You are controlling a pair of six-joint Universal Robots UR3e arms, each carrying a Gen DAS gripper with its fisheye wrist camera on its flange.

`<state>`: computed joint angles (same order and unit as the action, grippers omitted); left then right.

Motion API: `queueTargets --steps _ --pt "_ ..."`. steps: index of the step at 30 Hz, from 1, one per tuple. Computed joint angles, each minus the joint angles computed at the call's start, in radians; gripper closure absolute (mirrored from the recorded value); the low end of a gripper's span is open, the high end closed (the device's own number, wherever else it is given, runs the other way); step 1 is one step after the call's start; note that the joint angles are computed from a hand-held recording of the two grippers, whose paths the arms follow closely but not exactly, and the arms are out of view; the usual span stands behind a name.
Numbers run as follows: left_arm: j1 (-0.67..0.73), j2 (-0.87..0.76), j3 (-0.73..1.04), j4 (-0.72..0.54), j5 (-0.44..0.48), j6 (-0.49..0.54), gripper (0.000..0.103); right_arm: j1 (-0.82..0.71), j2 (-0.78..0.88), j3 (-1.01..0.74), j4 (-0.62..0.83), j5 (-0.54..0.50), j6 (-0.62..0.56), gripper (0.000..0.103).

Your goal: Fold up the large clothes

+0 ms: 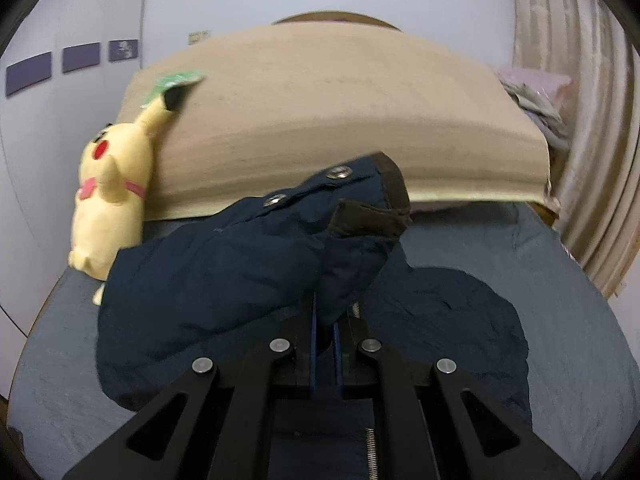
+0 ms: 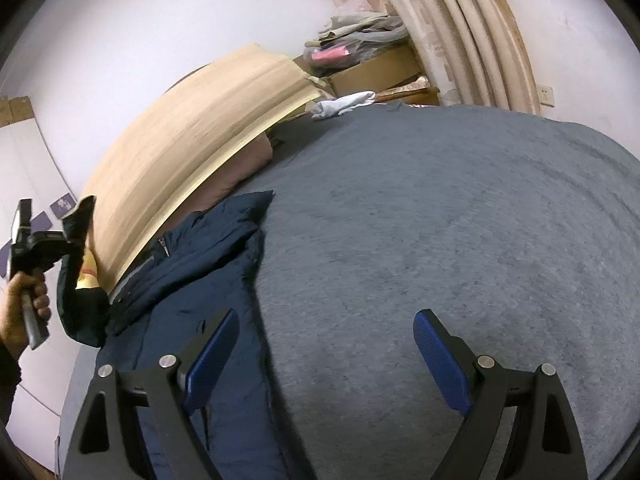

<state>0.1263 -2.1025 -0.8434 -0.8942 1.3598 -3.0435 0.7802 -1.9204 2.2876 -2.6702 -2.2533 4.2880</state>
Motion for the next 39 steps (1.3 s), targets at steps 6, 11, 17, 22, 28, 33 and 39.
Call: queueTargets --steps 6,11,17,22,28,33,39 --pt "-0.088 -0.064 0.035 -0.011 0.057 -0.016 0.097 -0.007 -0.039 0.036 0.0 0.011 0.014 0.012" --pt "-0.133 -0.09 0.036 -0.017 0.082 -0.039 0.097 0.003 -0.047 0.033 0.012 -0.002 0.017 0.012" --pt "-0.149 -0.123 0.057 -0.055 0.029 -0.032 0.096 0.015 -0.051 0.02 0.035 -0.009 0.019 0.012" --pt "-0.161 -0.148 0.115 -0.203 0.03 0.039 0.079 0.022 -0.048 0.0 0.058 -0.015 0.02 0.012" --pt "-0.145 -0.114 0.08 -0.276 -0.024 0.083 0.029 0.058 -0.017 -0.057 0.098 -0.046 0.029 0.012" --pt "-0.084 -0.038 0.077 -0.342 -0.199 0.081 0.029 0.096 0.001 -0.135 0.177 -0.077 0.033 0.012" --pt "0.155 0.28 -0.337 -0.139 -0.388 0.132 0.027 -0.043 0.005 -0.205 0.028 0.132 -0.136 0.012"
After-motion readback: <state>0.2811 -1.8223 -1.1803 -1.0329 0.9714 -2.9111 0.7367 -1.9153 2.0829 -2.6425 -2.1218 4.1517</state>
